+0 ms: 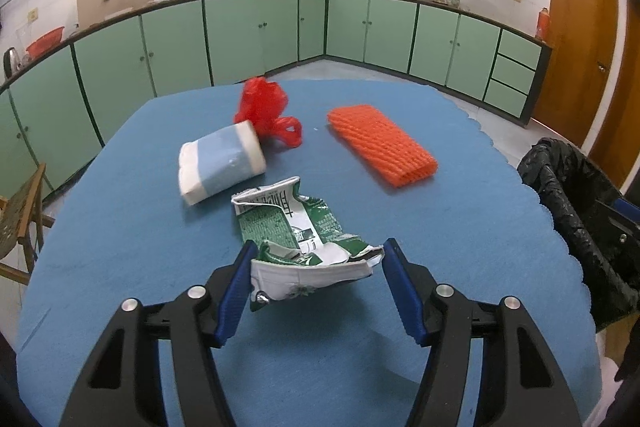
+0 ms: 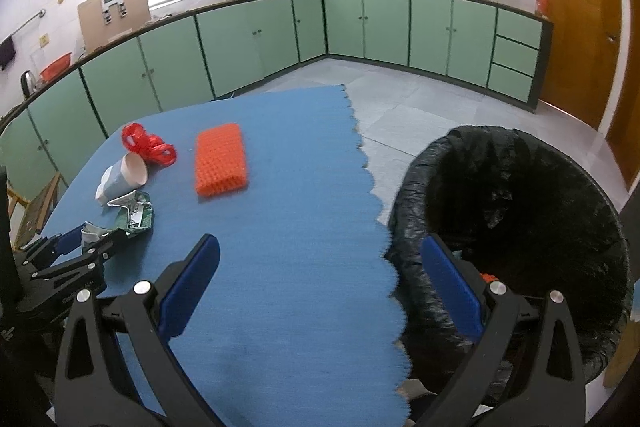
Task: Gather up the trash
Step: 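Grasp the green-white snack wrapper with the left tool and lift it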
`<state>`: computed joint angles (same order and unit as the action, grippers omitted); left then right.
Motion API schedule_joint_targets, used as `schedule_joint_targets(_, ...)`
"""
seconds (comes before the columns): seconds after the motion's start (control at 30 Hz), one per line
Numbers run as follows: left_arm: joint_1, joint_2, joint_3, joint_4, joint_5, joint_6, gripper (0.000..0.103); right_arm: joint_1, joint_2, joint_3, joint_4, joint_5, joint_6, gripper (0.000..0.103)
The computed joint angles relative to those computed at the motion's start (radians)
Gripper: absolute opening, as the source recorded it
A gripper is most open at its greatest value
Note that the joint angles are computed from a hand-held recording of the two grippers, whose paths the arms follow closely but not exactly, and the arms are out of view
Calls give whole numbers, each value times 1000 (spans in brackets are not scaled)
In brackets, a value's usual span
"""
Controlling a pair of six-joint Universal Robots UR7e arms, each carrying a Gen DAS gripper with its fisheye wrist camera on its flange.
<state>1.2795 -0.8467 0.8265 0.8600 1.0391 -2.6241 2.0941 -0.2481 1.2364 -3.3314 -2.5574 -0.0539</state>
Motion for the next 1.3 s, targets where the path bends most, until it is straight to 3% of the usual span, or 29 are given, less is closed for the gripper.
schedule_joint_targets(0.2, 13, 32, -69, 101, 9, -57, 64, 9, 28, -51, 51, 16, -12, 98)
schedule_joint_targets(0.27, 10, 39, -81, 111, -1, -72, 74, 10, 33, -63, 66, 18, -12, 98)
schedule_joint_targets(0.37, 7, 42, -90, 101, -3, -71, 76, 10, 36, -74, 70, 19, -18, 98)
schedule_joint_targets(0.87, 35, 284, -472, 371, -62, -195, 84, -17, 84, -170, 128, 46, -36, 98)
schedule_joint_targets(1.3, 49, 215, -367, 266, -24, -157, 76, -36, 130, -276, 196, 69, -59, 98)
